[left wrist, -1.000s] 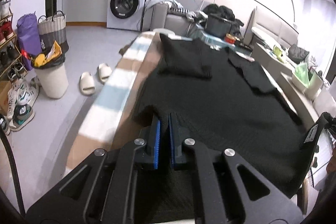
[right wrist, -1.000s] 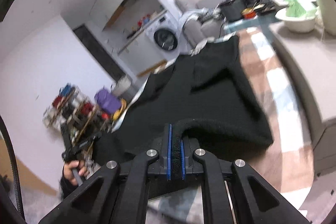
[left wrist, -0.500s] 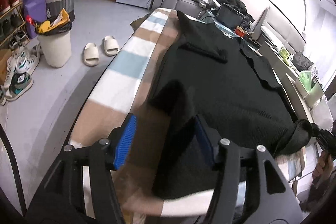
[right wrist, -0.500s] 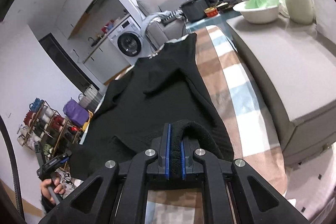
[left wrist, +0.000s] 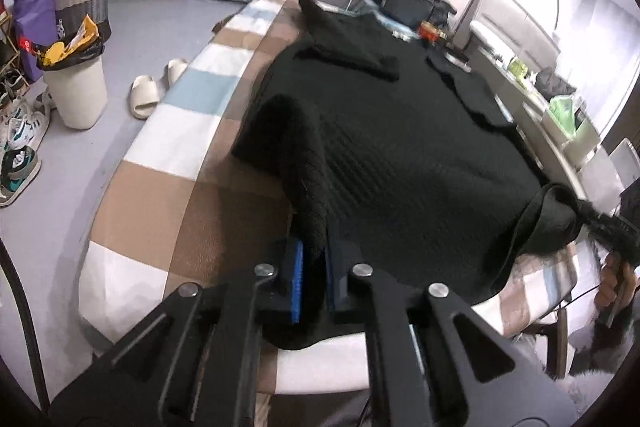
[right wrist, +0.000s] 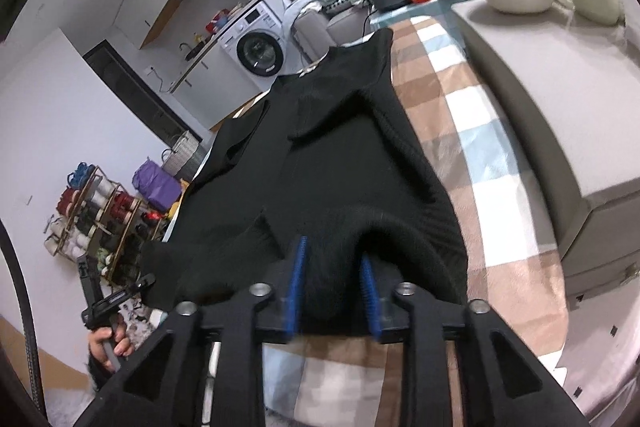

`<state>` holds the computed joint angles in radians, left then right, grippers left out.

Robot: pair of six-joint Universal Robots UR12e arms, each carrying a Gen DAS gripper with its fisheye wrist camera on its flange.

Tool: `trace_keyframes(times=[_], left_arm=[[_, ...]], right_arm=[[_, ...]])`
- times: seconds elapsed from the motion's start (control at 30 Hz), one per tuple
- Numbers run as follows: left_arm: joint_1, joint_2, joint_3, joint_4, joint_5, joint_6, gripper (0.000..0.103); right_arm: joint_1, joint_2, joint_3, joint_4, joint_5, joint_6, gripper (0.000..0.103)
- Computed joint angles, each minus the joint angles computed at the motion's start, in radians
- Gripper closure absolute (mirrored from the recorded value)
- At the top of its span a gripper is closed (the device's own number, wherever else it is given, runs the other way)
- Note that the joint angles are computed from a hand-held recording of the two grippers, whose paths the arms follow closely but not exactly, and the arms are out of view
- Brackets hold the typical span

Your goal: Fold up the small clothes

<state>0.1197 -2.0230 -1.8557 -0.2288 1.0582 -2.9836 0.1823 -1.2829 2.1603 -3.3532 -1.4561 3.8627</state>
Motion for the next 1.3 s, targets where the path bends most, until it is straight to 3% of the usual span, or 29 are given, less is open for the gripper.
trace_keyframes(times=[0.2, 0.47, 0.63, 0.83, 0.93, 1.07, 1.3], left_arm=[[0.011, 0.01, -0.008, 0.086, -0.048, -0.046, 0.1], [0.015, 0.017, -0.003, 0.064, -0.051, -0.049, 0.1], [0.019, 0.013, 0.004, 0.037, -0.053, -0.058, 0.1], [0.021, 0.008, 0.007, 0.034, -0.052, -0.047, 0.1], [0.02, 0.004, 0.008, 0.031, -0.048, -0.045, 0.1], [0.02, 0.003, 0.009, 0.03, -0.047, -0.043, 0.1], [0.018, 0.0, 0.007, 0.034, -0.045, -0.046, 0.1]], right_arm=[[-0.033, 0.005, 0.037, -0.103, 0.078, 0.084, 0.063], [-0.08, 0.038, 0.026, -0.198, 0.183, 0.217, 0.063], [-0.061, 0.006, 0.0, -0.043, 0.098, 0.151, 0.063], [-0.07, -0.01, 0.024, -0.05, 0.096, 0.186, 0.063], [-0.058, -0.03, 0.006, 0.051, 0.02, 0.142, 0.063], [-0.053, -0.03, -0.018, 0.131, -0.024, 0.092, 0.063], [-0.079, 0.022, -0.056, 0.14, 0.017, 0.036, 0.063]])
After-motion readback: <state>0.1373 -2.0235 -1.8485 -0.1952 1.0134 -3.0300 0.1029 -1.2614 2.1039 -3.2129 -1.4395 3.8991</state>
